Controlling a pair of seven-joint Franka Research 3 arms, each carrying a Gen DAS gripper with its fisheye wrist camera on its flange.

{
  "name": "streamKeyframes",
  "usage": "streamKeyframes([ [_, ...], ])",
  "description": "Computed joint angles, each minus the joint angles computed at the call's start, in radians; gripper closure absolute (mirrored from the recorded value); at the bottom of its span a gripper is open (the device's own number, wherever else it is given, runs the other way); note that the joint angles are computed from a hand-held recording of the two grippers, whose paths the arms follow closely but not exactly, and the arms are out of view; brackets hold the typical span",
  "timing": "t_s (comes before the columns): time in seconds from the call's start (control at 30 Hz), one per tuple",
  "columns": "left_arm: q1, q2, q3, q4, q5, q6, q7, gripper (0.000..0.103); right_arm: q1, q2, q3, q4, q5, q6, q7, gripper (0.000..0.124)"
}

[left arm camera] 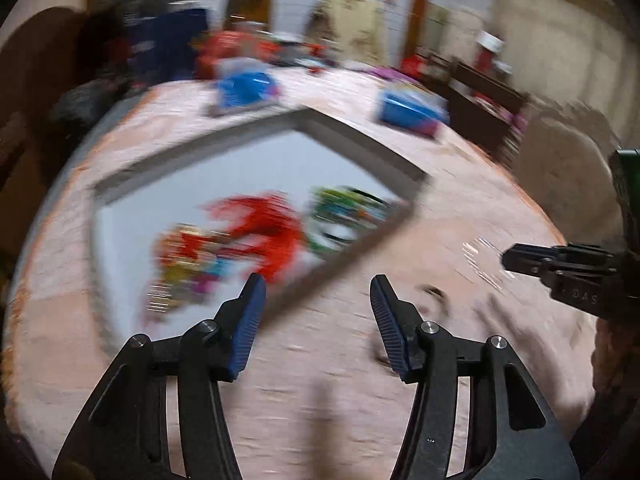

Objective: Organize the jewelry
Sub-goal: 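Close the left tool on the white flower hair tie while the right tool moves toward the clear bracelet, then lower the right tool onto the clear bead bracelet and close it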

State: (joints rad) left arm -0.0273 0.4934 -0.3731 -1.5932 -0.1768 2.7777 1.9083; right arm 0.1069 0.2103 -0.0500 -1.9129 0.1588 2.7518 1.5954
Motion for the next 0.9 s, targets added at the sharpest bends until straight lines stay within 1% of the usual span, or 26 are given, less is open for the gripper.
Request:
streamKeyframes([
  [0.03, 0.001, 0.009, -0.016, 0.004, 0.0, -0.016, 0.025, 0.049, -0.001, -0.02, -0.002, -0.033, 0.003, 0.009, 0.004, 0.11],
  [0.1, -0.02, 0.037, -0.019, 0.032, 0.015, -0.052, 0.043, 0.049, -0.008, -0.08, -0.004, -0.136, 0.029, 0.037, 0.025, 0.11],
  [0.17, -0.062, 0.063, 0.009, 0.065, 0.052, -0.072, 0.021, 0.049, -0.015, -0.112, -0.005, -0.2, 0.048, 0.059, 0.053, 0.109],
  [0.23, -0.084, 0.09, 0.019, 0.103, 0.072, -0.106, 0.009, 0.049, -0.022, -0.132, -0.001, -0.246, 0.068, 0.076, 0.065, 0.11],
  [0.3, -0.102, 0.109, 0.028, 0.129, 0.092, -0.125, 0.003, 0.049, -0.026, -0.135, 0.001, -0.256, 0.075, 0.07, 0.082, 0.109],
  [0.37, -0.115, 0.123, 0.032, 0.143, 0.106, -0.129, 0.002, 0.049, -0.032, -0.132, 0.015, -0.256, 0.131, 0.085, 0.039, 0.109],
  [0.4, -0.125, 0.122, 0.04, 0.134, 0.119, -0.104, -0.006, 0.048, -0.04, -0.131, 0.026, -0.255, 0.194, 0.087, -0.012, 0.109],
  [0.47, -0.127, 0.129, 0.038, 0.142, 0.125, -0.106, -0.015, 0.047, -0.046, -0.125, 0.035, -0.251, 0.272, 0.086, -0.067, 0.109],
  [0.53, -0.142, 0.135, 0.052, 0.144, 0.148, -0.088, -0.032, 0.044, -0.05, -0.127, 0.04, -0.254, 0.34, 0.092, -0.103, 0.109],
  [0.57, -0.155, 0.133, 0.065, 0.141, 0.17, -0.082, -0.045, 0.045, -0.053, -0.128, 0.041, -0.254, 0.372, 0.088, -0.123, 0.109],
  [0.6, -0.154, 0.134, 0.063, 0.141, 0.176, -0.08, -0.049, 0.047, -0.054, -0.129, 0.041, -0.253, 0.396, 0.087, -0.135, 0.109],
  [0.63, -0.145, 0.131, 0.051, 0.133, 0.169, -0.073, -0.049, 0.057, -0.052, -0.124, 0.04, -0.247, 0.403, 0.086, -0.135, 0.109],
  [0.67, -0.14, 0.126, 0.045, 0.123, 0.169, -0.065, -0.046, 0.069, -0.051, -0.126, 0.037, -0.248, 0.406, 0.085, -0.135, 0.109],
  [0.77, -0.128, 0.099, 0.037, 0.077, 0.171, -0.042, -0.05, 0.069, -0.05, -0.126, 0.032, -0.247, 0.41, 0.096, -0.127, 0.109],
  [0.9, -0.081, 0.056, 0.006, 0.005, 0.125, -0.02, -0.042, 0.069, -0.058, -0.118, 0.036, -0.23, 0.465, 0.112, -0.186, 0.109],
])
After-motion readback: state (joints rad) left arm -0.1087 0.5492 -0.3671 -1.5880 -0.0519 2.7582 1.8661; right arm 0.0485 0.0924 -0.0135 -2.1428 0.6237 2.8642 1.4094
